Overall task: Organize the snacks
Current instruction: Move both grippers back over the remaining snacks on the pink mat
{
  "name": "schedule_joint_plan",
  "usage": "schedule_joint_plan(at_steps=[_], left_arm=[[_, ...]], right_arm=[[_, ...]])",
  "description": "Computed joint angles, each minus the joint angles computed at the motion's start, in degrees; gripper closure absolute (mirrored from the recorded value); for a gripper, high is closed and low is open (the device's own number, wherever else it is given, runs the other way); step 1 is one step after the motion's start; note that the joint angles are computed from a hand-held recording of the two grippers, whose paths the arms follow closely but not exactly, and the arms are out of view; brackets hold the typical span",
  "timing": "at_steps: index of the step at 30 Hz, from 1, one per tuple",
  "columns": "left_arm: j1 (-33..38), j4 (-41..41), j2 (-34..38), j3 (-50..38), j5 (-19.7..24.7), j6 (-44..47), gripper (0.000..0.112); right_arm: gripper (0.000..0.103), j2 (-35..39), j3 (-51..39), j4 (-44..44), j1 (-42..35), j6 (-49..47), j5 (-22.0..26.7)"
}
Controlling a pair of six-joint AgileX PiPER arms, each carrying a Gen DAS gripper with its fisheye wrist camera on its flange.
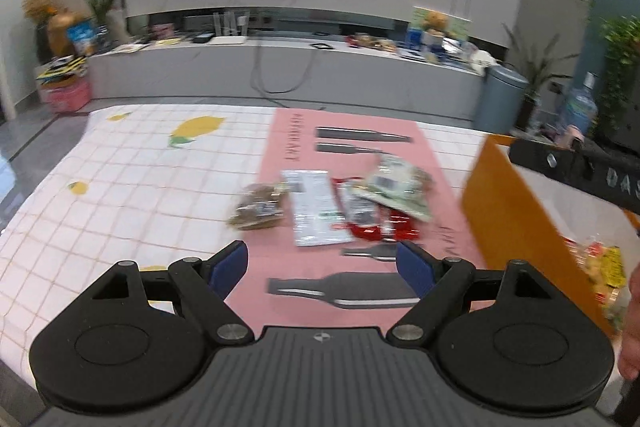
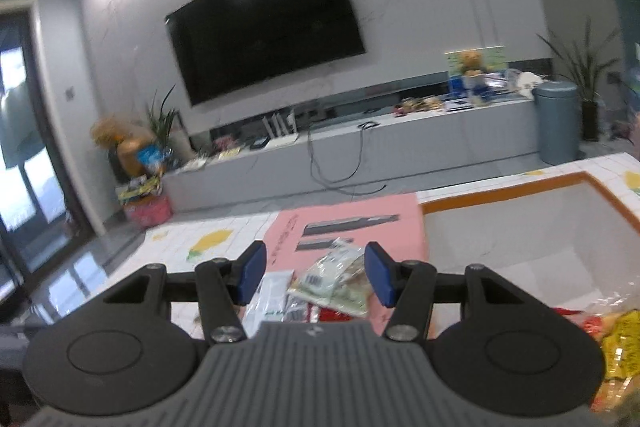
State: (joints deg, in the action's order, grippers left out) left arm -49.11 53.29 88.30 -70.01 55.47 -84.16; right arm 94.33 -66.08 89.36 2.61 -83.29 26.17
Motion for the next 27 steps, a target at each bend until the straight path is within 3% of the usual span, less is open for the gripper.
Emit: schedule_joint_plan(at_steps=[2,5,10,15,18,22,27], left_arm=[[2.1,0.5,-1.9,3.1,-2.3,-1.1,0.014],[6.3,2.4,-5.0,8.9,-10.3,-1.9,0.014],[12.2,-1.8,-2.4,7.5,-14.9,2.0,0.014],[15.8,-6.7,2.2,3.4,-16.3,8.6,0.014],[18.1,-11.2,5.5,0.1,-16.8,12.4,0.014],[20.5,-18.2,9.7,-3.8,-19.6,19.0,0.014],[20.6,-20.2,16.5,-10.4,-18.4,22.3,0.014]], right_arm=[[0.048,1.3,-0.9,-1.9,1.6,-0.1,-1.6],[0.048,2.5,-0.9,-2.9,3.5,0.3,-5.8],[0.048,7.4,-4.7,-11.2,4.2,11.4,-6.1],[0.049,10.8,-7.1,-16.1,7.5,12.9,-10.8],[0.044,10.4,-7.0,-19.8,8.3,15.7,-11.6],[0.039,8.8,-5.5,-16.5,8.2,11.8,-11.8],[0.039,8.6,-4.6,-15.4,8.4,9.5,-13.2]])
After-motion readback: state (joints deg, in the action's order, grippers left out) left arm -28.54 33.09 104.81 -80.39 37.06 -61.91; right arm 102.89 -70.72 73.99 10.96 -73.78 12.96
